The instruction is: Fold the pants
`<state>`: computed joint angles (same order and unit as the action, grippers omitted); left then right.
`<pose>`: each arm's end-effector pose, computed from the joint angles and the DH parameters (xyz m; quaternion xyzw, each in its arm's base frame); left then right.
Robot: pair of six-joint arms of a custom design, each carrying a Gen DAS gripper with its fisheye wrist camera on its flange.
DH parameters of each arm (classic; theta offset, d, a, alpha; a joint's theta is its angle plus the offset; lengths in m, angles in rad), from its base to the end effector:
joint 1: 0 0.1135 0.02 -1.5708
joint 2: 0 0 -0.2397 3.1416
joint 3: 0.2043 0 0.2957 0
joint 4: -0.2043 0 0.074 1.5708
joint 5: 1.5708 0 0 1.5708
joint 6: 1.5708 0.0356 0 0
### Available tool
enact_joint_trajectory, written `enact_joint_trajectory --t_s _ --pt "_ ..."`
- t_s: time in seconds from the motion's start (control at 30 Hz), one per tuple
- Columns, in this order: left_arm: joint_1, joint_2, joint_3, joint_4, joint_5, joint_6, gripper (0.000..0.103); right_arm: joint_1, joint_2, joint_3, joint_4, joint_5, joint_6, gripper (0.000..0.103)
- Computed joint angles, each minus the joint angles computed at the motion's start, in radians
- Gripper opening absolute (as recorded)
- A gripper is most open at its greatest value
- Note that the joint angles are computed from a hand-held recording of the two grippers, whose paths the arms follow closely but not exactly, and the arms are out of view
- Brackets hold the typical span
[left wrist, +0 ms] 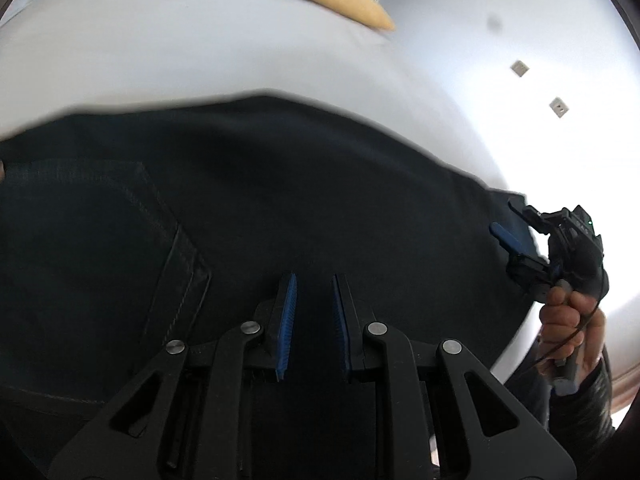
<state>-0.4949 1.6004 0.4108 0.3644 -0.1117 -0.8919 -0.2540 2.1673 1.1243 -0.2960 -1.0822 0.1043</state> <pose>0.2348 -0.1222 0.0263 -0.2033 0.9076 -0.1925 0.3129 0.3691 -0.0633 0.0036 0.0931 0.8484 0.5028 0.1371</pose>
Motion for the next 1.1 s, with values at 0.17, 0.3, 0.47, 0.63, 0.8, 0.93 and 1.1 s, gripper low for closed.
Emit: enact_joint_trajectory --t_s 0.17,0.3,0.47,0.63,0.8,0.93,1.1 --pt "0.057 0.044 -0.088 0.225 0.097 -0.038 0.017 -0.136 0.123 0.094 0.086 -0.001 0.073 0.0" --pt "0.045 0.052 -0.089 0.232 0.068 -0.018 0.017 -0.267 0.136 0.148 0.149 0.009 0.08 0.0" --pt "0.052 0.129 -0.08 0.32 0.077 -0.026 0.017 -0.336 0.055 0.149 0.199 0.188 0.102 0.012" --pt "0.008 0.051 -0.14 0.291 0.009 -0.065 0.017 -0.454 -0.054 0.117 0.126 0.17 0.099 0.053" --pt "-0.055 -0.007 -0.143 0.265 -0.063 -0.105 0.018 -0.489 -0.148 0.027 -0.004 0.152 -0.029 0.067" --pt "-0.09 -0.046 -0.115 0.2 -0.069 -0.088 0.018 -0.417 -0.17 -0.08 0.056 0.186 0.034 0.067" --pt "-0.062 0.04 -0.138 0.283 -0.01 -0.149 0.017 -0.427 -0.158 -0.116 0.054 0.141 -0.006 0.067"
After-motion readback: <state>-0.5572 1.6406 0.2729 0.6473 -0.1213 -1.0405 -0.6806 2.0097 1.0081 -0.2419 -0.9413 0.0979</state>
